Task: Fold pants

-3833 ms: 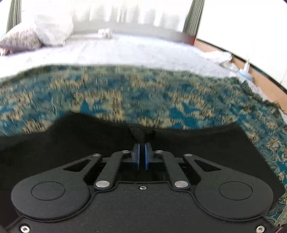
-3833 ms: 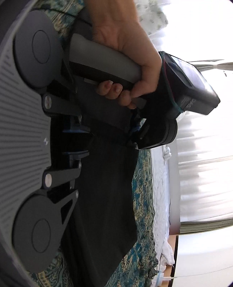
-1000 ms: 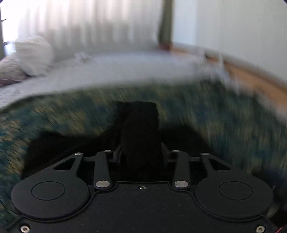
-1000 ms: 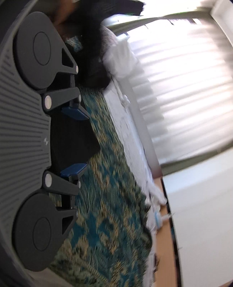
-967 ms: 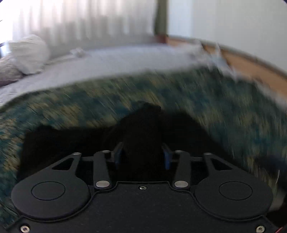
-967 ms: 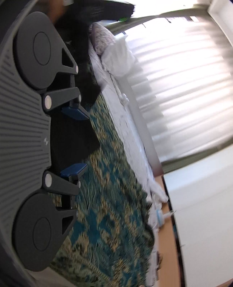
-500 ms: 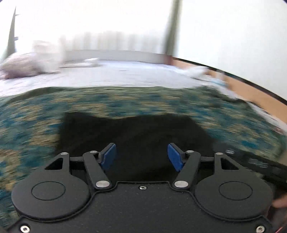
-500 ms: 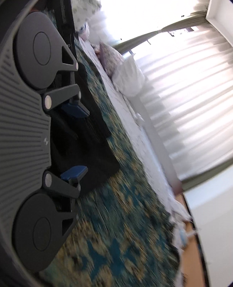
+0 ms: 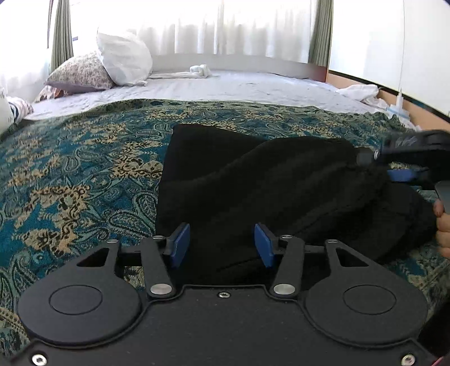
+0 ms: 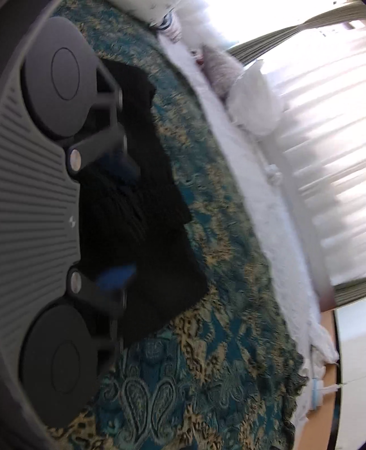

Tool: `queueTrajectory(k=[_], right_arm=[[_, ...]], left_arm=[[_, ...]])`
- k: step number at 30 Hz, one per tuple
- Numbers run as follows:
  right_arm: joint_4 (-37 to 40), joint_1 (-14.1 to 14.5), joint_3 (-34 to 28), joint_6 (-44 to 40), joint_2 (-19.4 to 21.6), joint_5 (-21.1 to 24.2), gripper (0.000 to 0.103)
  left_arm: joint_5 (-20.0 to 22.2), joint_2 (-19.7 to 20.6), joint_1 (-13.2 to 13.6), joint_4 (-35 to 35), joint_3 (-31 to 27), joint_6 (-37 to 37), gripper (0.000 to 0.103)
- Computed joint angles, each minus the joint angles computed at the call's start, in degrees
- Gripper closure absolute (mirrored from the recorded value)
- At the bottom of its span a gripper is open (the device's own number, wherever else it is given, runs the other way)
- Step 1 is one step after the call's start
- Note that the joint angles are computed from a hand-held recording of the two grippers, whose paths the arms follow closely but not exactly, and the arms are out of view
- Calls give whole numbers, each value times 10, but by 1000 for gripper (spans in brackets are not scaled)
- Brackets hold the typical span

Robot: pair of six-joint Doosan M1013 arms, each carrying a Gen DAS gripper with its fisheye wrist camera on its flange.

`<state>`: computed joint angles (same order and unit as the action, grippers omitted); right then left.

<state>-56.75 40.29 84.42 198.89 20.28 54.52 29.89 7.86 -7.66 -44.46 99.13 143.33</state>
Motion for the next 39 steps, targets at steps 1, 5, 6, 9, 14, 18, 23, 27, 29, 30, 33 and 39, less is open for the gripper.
queueTrajectory(k=[1,5,6,9,14,18,23,27,29,30,33,39], right_arm=[[10,2,-9,-13,6,17,77],[-45,35,-9,-3,0,66,84],[-67,49,-7,10,-3,84,85],[-107,77,-6,20,-6,131,84],[-53,81,-12,-11,-2,161,83],[-9,72,0,17,-7,141,77],[-43,84,15,62,-10,153,47],[-67,98,37,121,-18,129,43],[-69,101,39,132,-15,115,40],[-67,102,36,130,-12,113,39],[-60,102,31,135,-5,99,39],[-96,112,0,158,22,164,39]], left_arm=[[6,1,3,-3,-3,-2,54],[36,-5,20,-41,-4,24,55],[41,-8,23,-53,-3,36,54],[58,-14,33,-92,0,82,53],[59,-16,32,-117,3,120,51],[69,-9,28,-102,-2,118,46],[47,-11,24,-93,15,144,45],[58,-10,29,-91,14,127,45],[62,-8,31,-90,12,122,45],[60,-8,32,-94,14,129,45],[56,-10,33,-101,18,145,45],[62,-9,35,-106,18,140,45]])
